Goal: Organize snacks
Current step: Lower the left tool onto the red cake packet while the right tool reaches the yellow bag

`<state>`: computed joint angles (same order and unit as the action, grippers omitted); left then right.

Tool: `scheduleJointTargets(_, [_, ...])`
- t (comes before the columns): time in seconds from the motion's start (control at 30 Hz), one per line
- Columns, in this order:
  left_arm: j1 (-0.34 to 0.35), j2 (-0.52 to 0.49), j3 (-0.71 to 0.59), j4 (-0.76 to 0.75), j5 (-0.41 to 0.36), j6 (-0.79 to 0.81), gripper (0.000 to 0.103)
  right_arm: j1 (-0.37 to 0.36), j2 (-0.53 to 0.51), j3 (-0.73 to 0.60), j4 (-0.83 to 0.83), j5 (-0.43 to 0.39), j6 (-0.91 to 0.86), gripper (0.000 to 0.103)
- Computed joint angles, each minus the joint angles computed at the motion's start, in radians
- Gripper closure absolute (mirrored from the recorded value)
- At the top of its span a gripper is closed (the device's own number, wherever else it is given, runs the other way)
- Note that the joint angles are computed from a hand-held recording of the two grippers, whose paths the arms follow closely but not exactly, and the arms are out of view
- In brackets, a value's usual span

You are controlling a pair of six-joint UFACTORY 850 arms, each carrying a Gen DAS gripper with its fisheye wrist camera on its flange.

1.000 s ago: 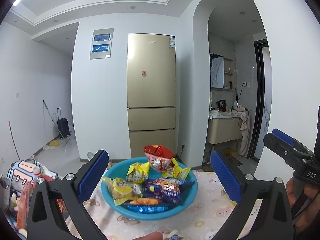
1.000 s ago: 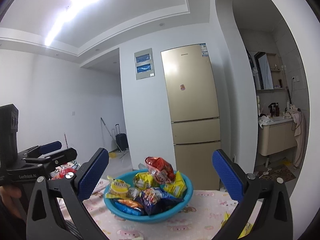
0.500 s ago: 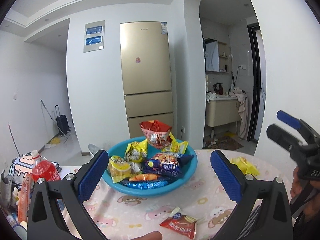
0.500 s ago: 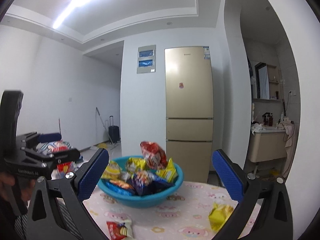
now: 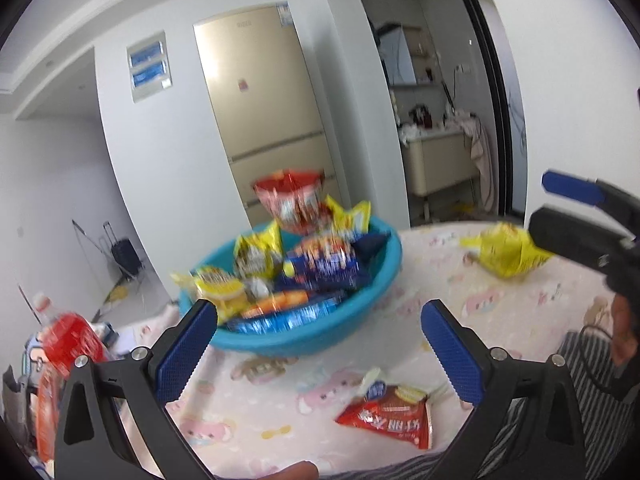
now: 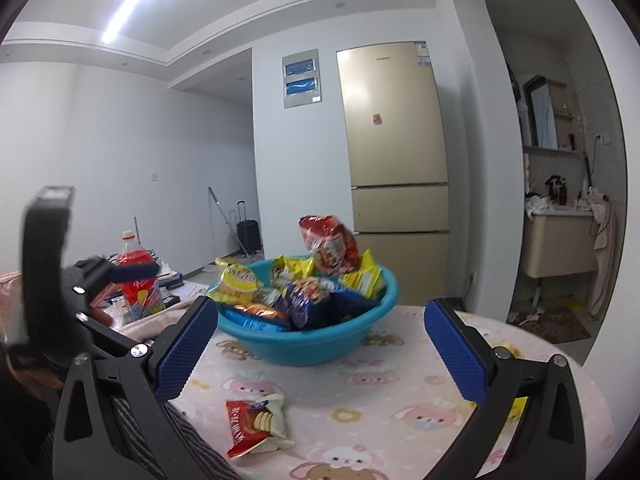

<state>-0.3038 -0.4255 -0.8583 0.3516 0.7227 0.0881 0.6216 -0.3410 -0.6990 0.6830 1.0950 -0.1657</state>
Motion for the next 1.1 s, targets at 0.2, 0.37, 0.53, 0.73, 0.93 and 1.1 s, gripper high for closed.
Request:
scheduleJointTargets(0.2, [-0.015, -0.058, -0.031, -0.037, -0.029, 0.049, 0.0, 0.016, -0.031, -0.028, 0.043, -0.013, -0.073, 0.0])
scheduleJointTargets(0.37, [-0.024, -0.109, -0.068, -0.066, -0.07, 0.076, 0.0, 0.042, -0.079, -0.068, 0.218, 0.029, -0.257, 0.0])
scheduleJointTargets(0.53, [-0.019, -0.158, -0.116, 0.008, -0.137, 0.021, 0.0, 0.006, -0.088, -0.072, 0.254, -0.03, -0.226, 0.0])
scheduleJointTargets(0.73, [-0.022, -0.18, -0.139, 0.042, -0.173, -0.002, 0.0, -0.037, -0.081, -0.061, 0.21, -0.113, -0.125, 0.0])
scheduleJointTargets(0.93, [-0.005, -0.225, -0.205, 0.334, -0.256, -0.269, 0.0, -0.029, -0.088, -0.071, 0.233, -0.115, -0.151, 0.0])
scheduleJointTargets(1.1, [0.016, -0.279, -0.29, 0.713, -0.306, -0.67, 0.0, -0.031, -0.093, -0.077, 0.236, -0.128, -0.161, 0.0])
